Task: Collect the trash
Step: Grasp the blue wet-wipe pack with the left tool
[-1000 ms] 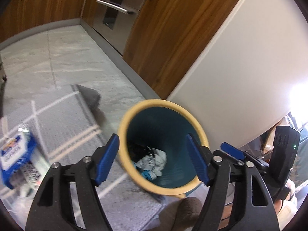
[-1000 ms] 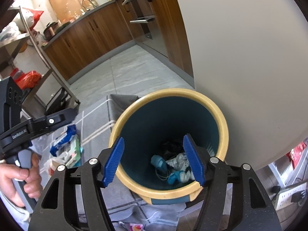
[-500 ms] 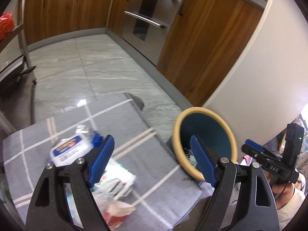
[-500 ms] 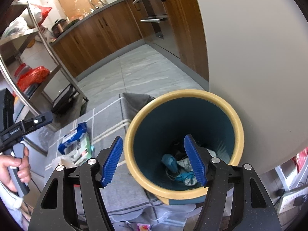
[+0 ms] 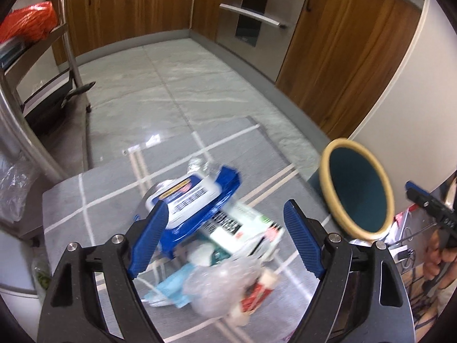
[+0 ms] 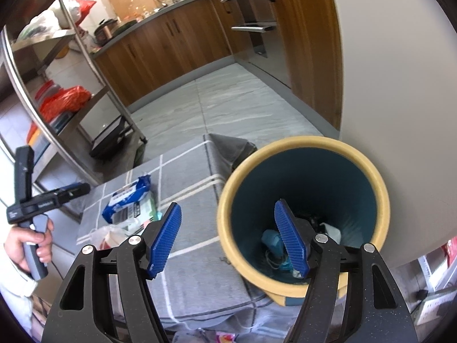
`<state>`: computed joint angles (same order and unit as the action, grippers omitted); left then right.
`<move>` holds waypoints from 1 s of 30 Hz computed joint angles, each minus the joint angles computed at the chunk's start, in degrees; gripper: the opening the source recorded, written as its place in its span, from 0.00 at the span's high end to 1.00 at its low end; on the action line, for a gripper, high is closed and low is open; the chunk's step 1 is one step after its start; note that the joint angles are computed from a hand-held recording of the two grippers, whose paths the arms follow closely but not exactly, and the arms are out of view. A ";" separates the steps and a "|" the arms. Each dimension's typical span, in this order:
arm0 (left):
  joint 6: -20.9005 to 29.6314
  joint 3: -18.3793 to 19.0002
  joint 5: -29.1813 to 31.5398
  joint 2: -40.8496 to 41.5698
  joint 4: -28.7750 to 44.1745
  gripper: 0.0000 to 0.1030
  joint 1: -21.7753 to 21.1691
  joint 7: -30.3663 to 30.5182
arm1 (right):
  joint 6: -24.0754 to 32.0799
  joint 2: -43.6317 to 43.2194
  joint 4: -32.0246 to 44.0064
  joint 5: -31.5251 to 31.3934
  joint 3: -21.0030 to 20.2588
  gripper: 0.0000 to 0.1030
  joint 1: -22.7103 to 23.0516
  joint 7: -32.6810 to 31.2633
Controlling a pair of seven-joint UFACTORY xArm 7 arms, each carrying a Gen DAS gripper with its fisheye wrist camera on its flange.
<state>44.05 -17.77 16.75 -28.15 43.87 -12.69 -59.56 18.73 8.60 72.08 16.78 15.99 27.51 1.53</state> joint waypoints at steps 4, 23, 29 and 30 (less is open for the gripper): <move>2.54 0.66 -0.18 1.55 -0.47 0.21 -0.65 3.05 | 0.44 0.81 1.19 -0.71 0.38 0.33 0.87 0.44; 9.65 2.91 5.08 12.94 3.77 0.65 -3.94 12.42 | 4.20 5.88 7.24 -2.46 2.77 0.33 5.01 -0.90; 9.04 3.31 5.28 12.32 3.31 0.93 -4.31 11.78 | 5.11 6.81 8.21 -1.70 3.46 0.33 5.91 -2.04; 8.89 3.31 5.30 11.88 3.00 0.96 -4.28 11.58 | 5.31 7.02 8.46 -1.76 3.42 0.33 6.12 -2.02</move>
